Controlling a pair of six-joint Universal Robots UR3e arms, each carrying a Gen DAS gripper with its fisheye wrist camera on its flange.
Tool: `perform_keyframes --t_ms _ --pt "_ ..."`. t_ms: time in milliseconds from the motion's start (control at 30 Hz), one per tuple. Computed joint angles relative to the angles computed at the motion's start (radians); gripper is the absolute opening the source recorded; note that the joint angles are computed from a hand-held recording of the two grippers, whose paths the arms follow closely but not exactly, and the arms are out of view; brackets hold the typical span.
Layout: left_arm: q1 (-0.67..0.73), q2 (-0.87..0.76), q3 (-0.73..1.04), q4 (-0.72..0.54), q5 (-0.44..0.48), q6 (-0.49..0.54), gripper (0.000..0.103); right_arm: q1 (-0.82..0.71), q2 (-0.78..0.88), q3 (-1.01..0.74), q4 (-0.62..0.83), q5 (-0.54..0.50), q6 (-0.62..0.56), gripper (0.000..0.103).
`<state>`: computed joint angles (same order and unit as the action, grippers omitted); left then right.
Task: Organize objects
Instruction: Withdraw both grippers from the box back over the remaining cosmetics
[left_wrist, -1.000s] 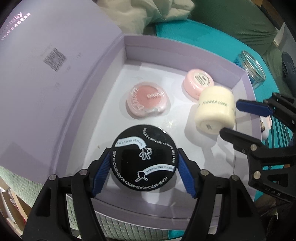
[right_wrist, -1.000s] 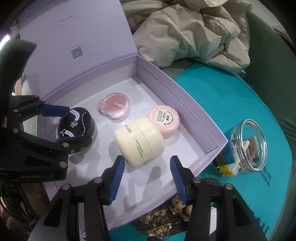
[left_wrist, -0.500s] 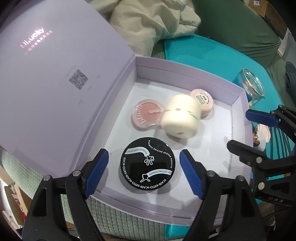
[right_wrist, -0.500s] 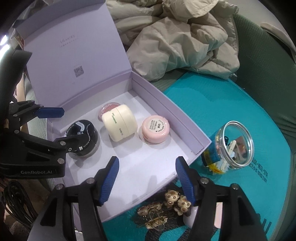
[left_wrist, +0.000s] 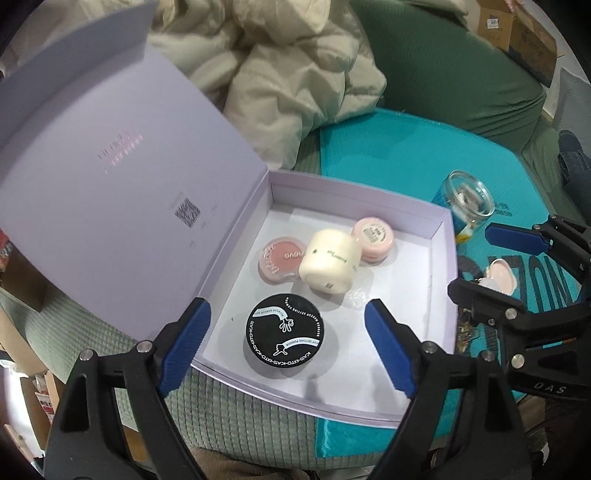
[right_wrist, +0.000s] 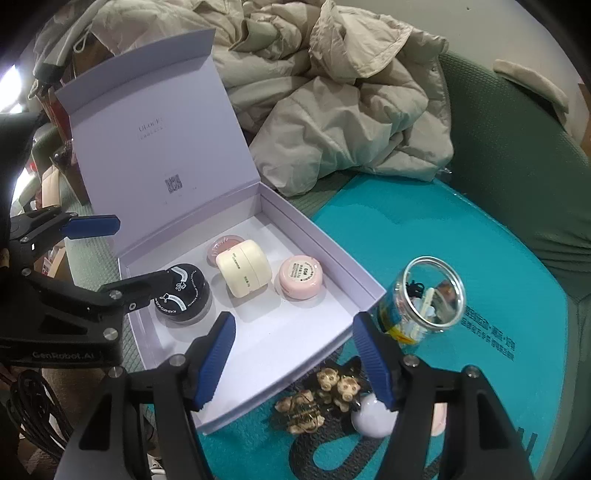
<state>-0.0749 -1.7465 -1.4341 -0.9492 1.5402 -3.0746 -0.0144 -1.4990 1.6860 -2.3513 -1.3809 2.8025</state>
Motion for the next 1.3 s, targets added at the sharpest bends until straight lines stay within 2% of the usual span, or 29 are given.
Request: perform_keyframes --t_ms 567,767,1033,1300 --pt "-0.079 0.106 -0.004 -0.022 0.048 -0.015 0.092 -0.119 -0.267 0.168 0.047 0.084 -0.029 0.073" --pt "-0.103 0.162 -0.058 -0.008 0.05 -0.04 0.093 -0.172 -0.382 0.249 0.065 0.104 -0.056 0.075" --pt "-0.161 0.192 -0.115 0.021 0.071 -0.067 0.093 -0.263 -0.503 0.349 0.126 0.132 -0.095 0.075" --pt "-0.202 0.2 -0.16 0.03 0.047 -0.087 0.093 -0.401 -0.655 0.442 0.24 0.177 -0.163 0.075"
